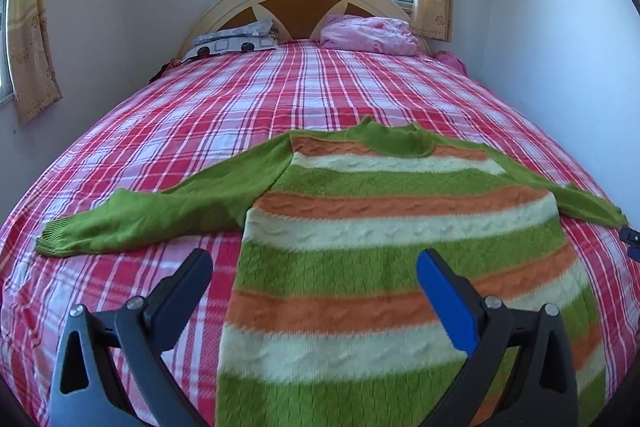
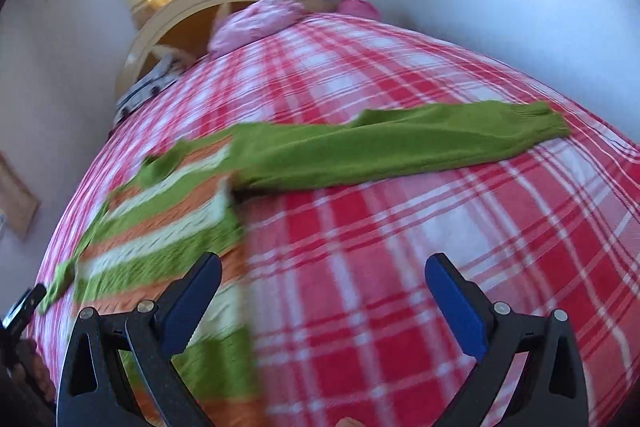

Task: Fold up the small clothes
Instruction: 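Reach the right gripper to a green sleeve cuff and close on it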

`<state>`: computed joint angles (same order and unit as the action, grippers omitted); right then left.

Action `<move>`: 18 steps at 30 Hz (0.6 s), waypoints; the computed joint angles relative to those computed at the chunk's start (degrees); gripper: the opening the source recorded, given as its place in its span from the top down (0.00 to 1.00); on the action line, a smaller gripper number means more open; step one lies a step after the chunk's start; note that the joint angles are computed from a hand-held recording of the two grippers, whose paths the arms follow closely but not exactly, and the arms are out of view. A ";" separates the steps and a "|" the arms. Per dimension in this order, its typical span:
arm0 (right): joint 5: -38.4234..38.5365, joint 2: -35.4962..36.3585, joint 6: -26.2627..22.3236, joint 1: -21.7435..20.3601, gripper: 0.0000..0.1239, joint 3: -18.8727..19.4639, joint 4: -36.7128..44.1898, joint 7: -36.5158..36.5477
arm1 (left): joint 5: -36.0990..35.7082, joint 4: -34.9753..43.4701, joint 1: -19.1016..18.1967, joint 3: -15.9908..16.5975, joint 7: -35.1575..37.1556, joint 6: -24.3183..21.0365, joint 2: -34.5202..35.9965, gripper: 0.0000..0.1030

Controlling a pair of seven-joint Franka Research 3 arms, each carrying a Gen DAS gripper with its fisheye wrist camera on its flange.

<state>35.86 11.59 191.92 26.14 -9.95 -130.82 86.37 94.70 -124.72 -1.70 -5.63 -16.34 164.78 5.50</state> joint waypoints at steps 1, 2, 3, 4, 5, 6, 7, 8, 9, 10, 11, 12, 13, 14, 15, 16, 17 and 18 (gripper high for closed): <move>0.44 0.65 -0.56 0.26 0.18 -1.75 0.71 0.50 | 0.18 1.05 -0.20 -0.07 0.01 -1.34 1.03 0.00; -0.14 1.05 -0.90 -1.48 0.18 -1.51 1.16 1.78 | -0.17 2.27 -0.51 -0.13 0.74 -2.88 2.26 0.00; 0.30 1.50 -1.50 -4.37 0.19 -0.30 1.93 2.11 | -0.48 3.50 -0.80 -0.05 1.55 -4.09 3.53 0.00; -1.72 1.82 -1.75 -5.26 0.20 -0.82 2.13 4.26 | -0.63 4.68 -1.15 0.10 2.09 -5.35 4.74 0.00; -0.11 2.30 -2.29 -4.15 0.24 -3.34 2.83 3.55 | -0.94 5.53 -1.45 0.30 2.60 -6.27 5.61 0.00; -0.36 2.64 -2.65 -2.31 0.31 -6.32 3.08 4.42 | -1.42 6.64 -1.80 0.52 3.34 -7.43 6.72 0.00; -0.64 2.98 -3.19 -0.74 0.34 -9.26 3.37 5.36 | -1.74 7.48 -2.06 0.84 3.95 -8.24 7.50 0.00; -1.08 3.15 -3.69 -1.18 0.36 -10.22 3.65 6.26 | -2.22 8.42 -2.34 1.16 4.51 -9.31 8.41 0.00; -1.31 3.53 -4.37 -2.89 0.38 -10.29 4.38 7.33 | -2.65 9.08 -2.50 1.49 4.75 -9.74 9.09 0.00; -1.64 3.69 -4.54 -4.76 0.38 -9.51 4.73 8.07 | -3.25 9.71 -2.51 1.82 5.09 -9.59 9.71 0.00; -1.91 3.88 -4.74 -5.48 0.40 -10.09 4.96 9.13 | -4.25 10.34 -2.35 2.15 5.53 -9.05 10.40 0.00; -2.23 4.45 -5.25 -4.77 0.42 -12.24 5.47 10.67 | -5.73 11.16 -2.27 2.42 6.58 -8.78 11.22 0.00; -2.49 4.70 -5.61 -5.86 0.43 -12.40 5.86 11.63 | -6.74 11.55 -2.40 2.69 7.33 -8.66 11.62 0.00; -2.70 5.11 -5.95 -7.85 0.45 -11.53 6.53 12.36 | -7.39 11.78 -2.48 3.02 7.78 -8.29 11.98 0.00; -2.87 5.86 -6.77 -9.71 0.45 -11.03 7.66 13.28 | -8.10 12.02 -2.61 3.30 8.36 -8.16 12.32 0.00; -3.20 6.04 -6.97 -11.07 0.46 -10.37 7.94 13.86 | -8.65 12.28 -2.84 3.55 8.69 -8.24 12.65 0.00; -3.10 6.65 -7.43 -14.07 0.47 -8.19 9.05 14.17 | -8.99 12.32 -2.97 3.83 8.82 -8.03 12.83 0.00; -3.28 7.34 -8.51 -16.32 0.48 -6.62 10.25 14.48 | -9.74 12.41 -3.07 3.98 9.40 -7.90 13.00 0.00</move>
<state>32.58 18.93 183.41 9.83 -16.57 -120.56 100.85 84.96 -112.31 -4.77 -1.64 -6.94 156.89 18.50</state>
